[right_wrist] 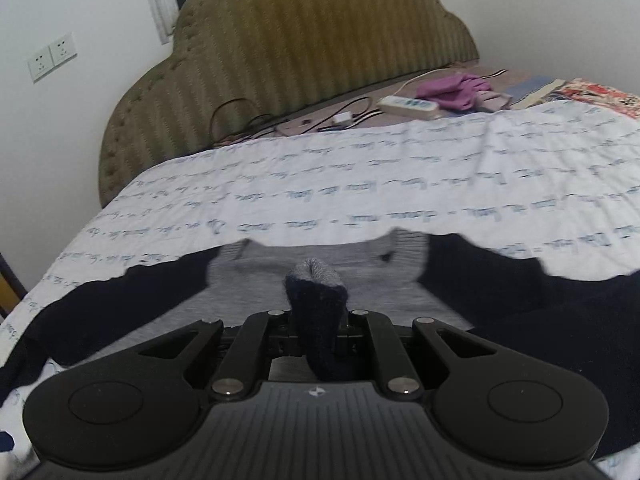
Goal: Fold small clothes
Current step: 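Carry the navy sleeve across the sweater body with the right gripper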
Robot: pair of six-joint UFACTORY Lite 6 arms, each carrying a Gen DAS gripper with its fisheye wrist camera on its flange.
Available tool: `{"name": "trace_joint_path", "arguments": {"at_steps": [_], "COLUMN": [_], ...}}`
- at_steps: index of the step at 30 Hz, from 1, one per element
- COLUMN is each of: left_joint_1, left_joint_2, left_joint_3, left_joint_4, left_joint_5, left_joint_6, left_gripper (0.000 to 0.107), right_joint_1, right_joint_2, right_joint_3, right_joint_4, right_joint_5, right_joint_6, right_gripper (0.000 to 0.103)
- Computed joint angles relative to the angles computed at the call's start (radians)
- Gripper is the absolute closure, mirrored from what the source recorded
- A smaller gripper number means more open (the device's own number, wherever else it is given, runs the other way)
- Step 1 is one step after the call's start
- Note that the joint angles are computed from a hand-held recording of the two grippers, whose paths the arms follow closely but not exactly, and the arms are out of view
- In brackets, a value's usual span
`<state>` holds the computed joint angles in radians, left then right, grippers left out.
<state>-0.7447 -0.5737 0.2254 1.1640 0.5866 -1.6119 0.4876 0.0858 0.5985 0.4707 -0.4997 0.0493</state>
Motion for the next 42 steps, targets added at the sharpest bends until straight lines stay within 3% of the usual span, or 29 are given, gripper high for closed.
{"name": "trace_joint_path", "arguments": {"at_steps": [12,20,27,31,38,42], "left_joint_1": [0.092,0.168,0.371,0.323,0.407,0.406], "left_joint_2": [-0.152,-0.338,-0.309,-0.328,-0.331,-0.302], "left_joint_3": [-0.038,-0.047,-0.065,-0.096,-0.104,-0.103], "left_joint_4": [-0.113,-0.106,-0.248,-0.219,-0.234,-0.209], "left_joint_5": [0.002,0.217,0.002,0.022,-0.031,-0.034], "left_joint_6": [0.189,0.264,0.486,0.448,0.481,0.450], "left_gripper": [0.004,0.004,0.004,0.004,0.004,0.004], "right_joint_1": [0.100,0.149,0.202,0.209,0.220,0.195], "right_joint_2": [0.204,0.322,0.450,0.520,0.612,0.648], "right_joint_3": [0.217,0.357,0.540,0.646,0.794,0.842], "right_joint_4": [0.088,0.170,0.268,0.290,0.377,0.330], "right_joint_5": [0.014,0.013,0.048,0.096,0.137,0.159], "right_joint_6": [-0.022,-0.069,-0.141,-0.136,-0.227,-0.161], "right_gripper": [0.093,0.092,0.092,0.092,0.092,0.092]}}
